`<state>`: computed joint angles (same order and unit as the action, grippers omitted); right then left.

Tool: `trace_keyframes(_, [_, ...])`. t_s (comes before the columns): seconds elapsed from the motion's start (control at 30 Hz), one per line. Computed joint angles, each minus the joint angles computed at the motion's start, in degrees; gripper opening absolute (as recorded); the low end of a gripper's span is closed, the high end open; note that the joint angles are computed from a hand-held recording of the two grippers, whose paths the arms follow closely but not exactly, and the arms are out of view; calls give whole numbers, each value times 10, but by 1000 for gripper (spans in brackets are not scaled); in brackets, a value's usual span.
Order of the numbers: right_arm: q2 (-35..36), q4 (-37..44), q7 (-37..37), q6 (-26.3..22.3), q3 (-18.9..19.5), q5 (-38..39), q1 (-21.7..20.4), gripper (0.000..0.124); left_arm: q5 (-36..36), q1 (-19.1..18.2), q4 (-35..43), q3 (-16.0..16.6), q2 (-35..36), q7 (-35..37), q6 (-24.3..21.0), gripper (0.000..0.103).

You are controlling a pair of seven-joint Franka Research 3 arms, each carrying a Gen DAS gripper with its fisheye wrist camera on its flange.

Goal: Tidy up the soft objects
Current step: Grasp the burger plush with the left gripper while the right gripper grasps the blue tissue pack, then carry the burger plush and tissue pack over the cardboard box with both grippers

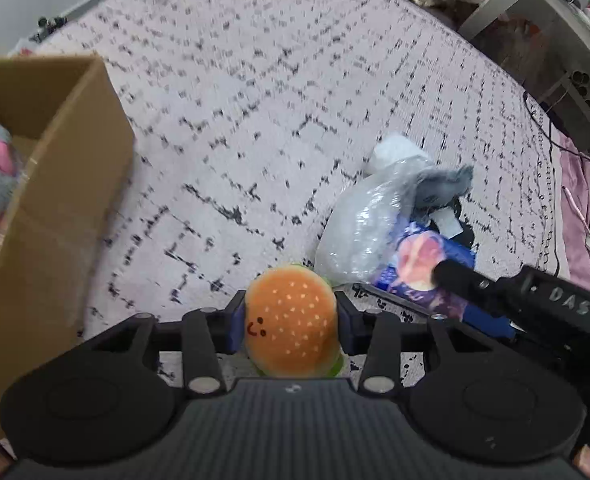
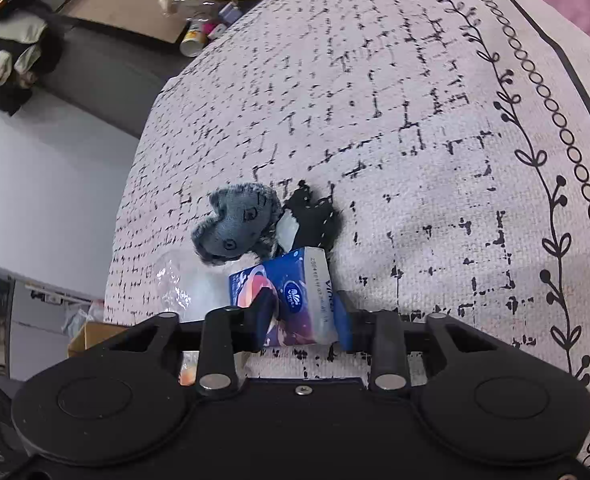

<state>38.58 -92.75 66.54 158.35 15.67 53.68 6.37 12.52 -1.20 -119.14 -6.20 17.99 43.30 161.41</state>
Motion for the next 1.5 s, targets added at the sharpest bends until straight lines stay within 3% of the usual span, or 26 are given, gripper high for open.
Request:
trace_keyframes(0.27, [-40, -46, -85, 15, 28, 74, -26, 20, 32, -10, -57, 8, -70, -29, 15, 43])
trace_keyframes(0.57, [-104, -105, -176, 24, 14, 192, -28, 19, 67, -6, -116, 6, -150, -62, 34, 43])
trace_keyframes(1.03, [-206, -188, -311, 15, -47, 352, 20, 19, 87, 16, -199, -8, -252, -85, 63, 43])
trace_keyframes(1.5, [-265, -220, -358, 17, -83, 404, 67, 19, 56, 18, -244, -9, -312, -50, 92, 43])
